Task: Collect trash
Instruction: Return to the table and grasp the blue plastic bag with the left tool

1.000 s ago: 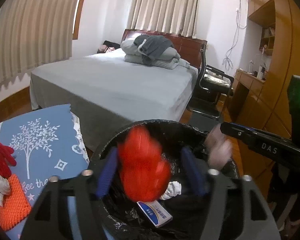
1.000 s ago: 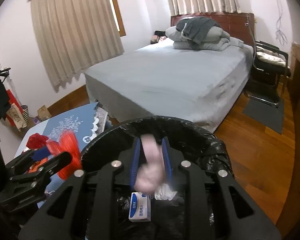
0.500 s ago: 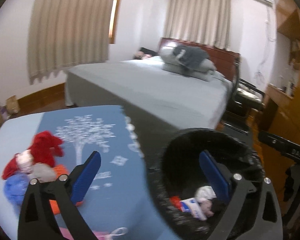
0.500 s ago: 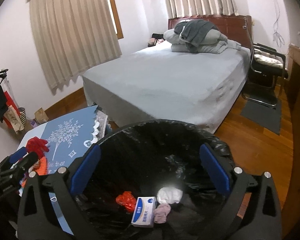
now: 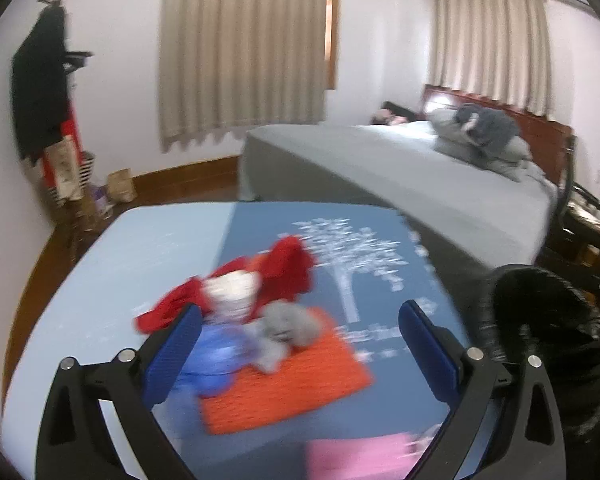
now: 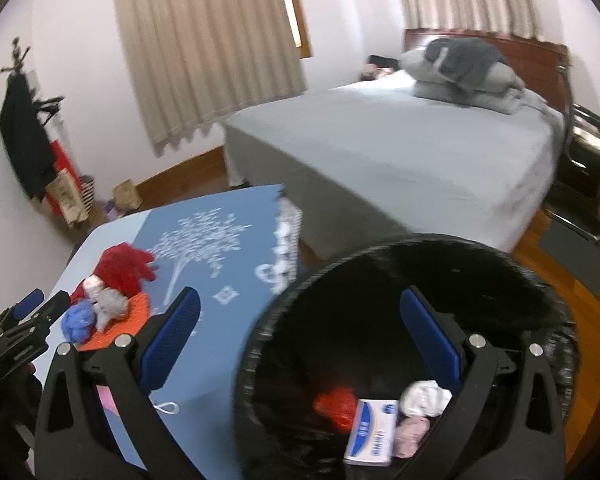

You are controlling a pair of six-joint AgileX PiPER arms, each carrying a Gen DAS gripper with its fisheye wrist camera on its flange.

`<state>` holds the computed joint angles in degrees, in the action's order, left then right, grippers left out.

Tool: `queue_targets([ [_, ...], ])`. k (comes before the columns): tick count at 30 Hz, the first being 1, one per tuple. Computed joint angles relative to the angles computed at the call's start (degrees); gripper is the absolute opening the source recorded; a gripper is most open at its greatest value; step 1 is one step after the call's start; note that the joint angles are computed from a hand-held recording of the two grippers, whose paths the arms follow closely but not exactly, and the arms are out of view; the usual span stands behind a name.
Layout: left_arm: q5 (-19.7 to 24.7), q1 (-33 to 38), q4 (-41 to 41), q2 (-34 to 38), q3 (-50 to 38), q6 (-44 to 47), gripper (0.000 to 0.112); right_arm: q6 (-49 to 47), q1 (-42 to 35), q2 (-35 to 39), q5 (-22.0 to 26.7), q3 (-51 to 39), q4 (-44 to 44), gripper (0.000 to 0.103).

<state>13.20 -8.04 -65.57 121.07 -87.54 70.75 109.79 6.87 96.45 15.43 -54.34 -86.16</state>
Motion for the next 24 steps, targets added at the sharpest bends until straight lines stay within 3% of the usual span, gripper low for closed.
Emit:
queue_targets([
  [5, -1.6, 2.9, 7.5, 2.4, -1.5, -7.7, 0.097, -4.4, 3.2, 5.6, -1.0, -6.1, 3.1, 0.097],
  [11, -0.4, 4.9, 20.4, 6.6, -5.9, -20.7, 0.096, -12.0, 6.0, 12.1, -1.4, -13.5, 9.3, 0.097],
  [17, 1.5, 5.9, 23.6, 10.1, -9.1, -24.3, 0.096, -19.0, 6.6, 15.2, -1.4, -17.1, 15.6, 0.097],
  [21, 4.6, 5.9, 28.7, 13.0, -13.5, -29.6, 0.092, -21.6, 6.5, 16.6, -1.3, -18.2, 18.4, 0.097],
  [24, 8.6, 6.3, 29.2, 15.1, -17.1, -30.4, 0.082, -23.8, 6.4, 17.5, -1.4, -18.9, 20.6, 0.097],
])
